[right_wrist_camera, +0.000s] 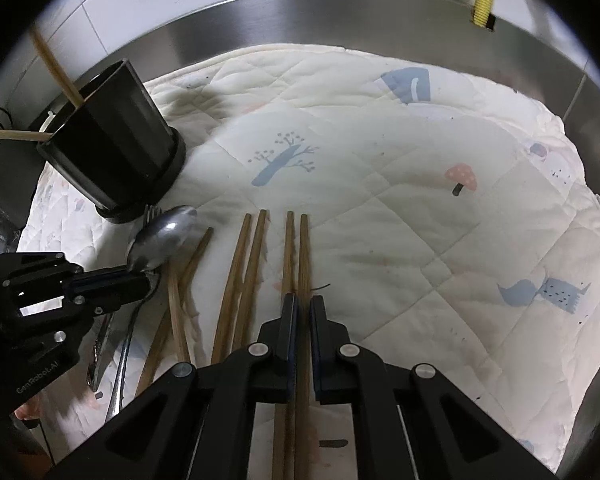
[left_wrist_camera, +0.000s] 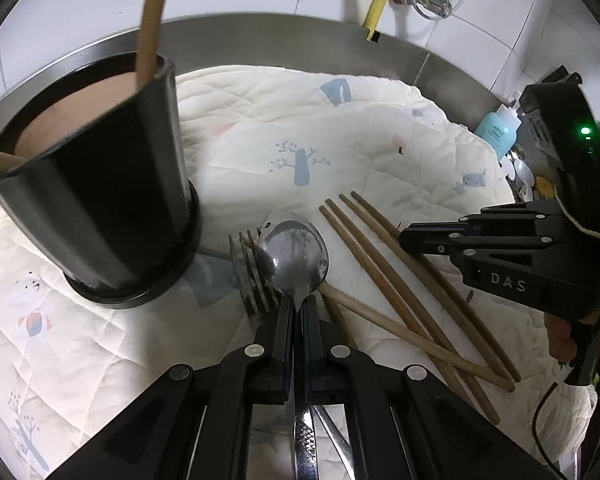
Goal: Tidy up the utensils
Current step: 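Grasp a steel spoon with the left tool while the right tool grasps a chopstick, then lift the spoon and chopstick up toward the black holder with both tools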
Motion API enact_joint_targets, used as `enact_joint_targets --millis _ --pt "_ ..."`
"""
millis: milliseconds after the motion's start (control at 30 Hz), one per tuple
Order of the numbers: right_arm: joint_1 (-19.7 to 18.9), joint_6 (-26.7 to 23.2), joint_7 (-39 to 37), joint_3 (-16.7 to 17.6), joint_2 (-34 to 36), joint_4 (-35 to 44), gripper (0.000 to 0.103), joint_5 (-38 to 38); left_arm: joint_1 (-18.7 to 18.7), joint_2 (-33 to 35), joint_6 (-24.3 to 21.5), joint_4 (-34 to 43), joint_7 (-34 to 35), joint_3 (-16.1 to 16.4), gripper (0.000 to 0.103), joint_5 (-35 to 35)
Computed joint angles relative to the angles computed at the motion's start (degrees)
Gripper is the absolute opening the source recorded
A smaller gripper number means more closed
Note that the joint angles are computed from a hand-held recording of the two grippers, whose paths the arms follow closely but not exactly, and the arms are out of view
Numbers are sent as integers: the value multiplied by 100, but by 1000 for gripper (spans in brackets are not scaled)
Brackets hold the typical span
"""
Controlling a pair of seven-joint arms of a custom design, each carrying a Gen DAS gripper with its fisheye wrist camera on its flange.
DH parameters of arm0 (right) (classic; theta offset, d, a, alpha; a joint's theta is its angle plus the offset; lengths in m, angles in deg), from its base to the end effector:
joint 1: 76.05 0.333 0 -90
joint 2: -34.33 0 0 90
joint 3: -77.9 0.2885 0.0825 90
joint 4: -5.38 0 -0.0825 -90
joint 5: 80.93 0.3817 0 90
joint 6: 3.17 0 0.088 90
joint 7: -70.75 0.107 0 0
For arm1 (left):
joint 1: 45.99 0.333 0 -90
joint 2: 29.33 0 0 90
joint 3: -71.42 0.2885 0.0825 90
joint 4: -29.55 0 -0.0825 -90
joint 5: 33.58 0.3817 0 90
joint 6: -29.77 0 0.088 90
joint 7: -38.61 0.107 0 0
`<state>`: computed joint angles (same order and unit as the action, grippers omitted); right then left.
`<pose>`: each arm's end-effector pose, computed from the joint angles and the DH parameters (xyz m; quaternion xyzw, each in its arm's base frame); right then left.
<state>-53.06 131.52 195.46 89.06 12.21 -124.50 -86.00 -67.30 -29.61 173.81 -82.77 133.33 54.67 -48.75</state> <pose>0.3975 0.2777 0.5343 -0.7004 0.6723 -0.1153 0.2103 0.4713 -0.3666 0.5106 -0.4560 0.8407 -0.2895 0.0387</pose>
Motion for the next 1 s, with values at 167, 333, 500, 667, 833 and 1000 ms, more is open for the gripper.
enact_joint_targets --millis 167,333,500,667,833,1000 --pt "-5 -103 -75 21 129 127 9 -79 -9 -149 72 -79 74 11 3 -71" --pt "-45 -162 120 85 352 314 10 -309 -29 -346 121 -185 131 39 3 -180" --pt "-23 -358 94 155 640 626 9 -765 -54 -630 206 -376 149 92 3 -270" --pt "34 -321 170 100 614 602 9 -808 -84 -937 328 -600 163 174 3 -392" --pt "13 -225 289 73 371 460 9 -792 -133 -1270 395 -830 247 268 3 -516" --pt "-32 -116 388 149 -35 341 9 -871 -208 -1633 455 -1029 331 367 3 -656"
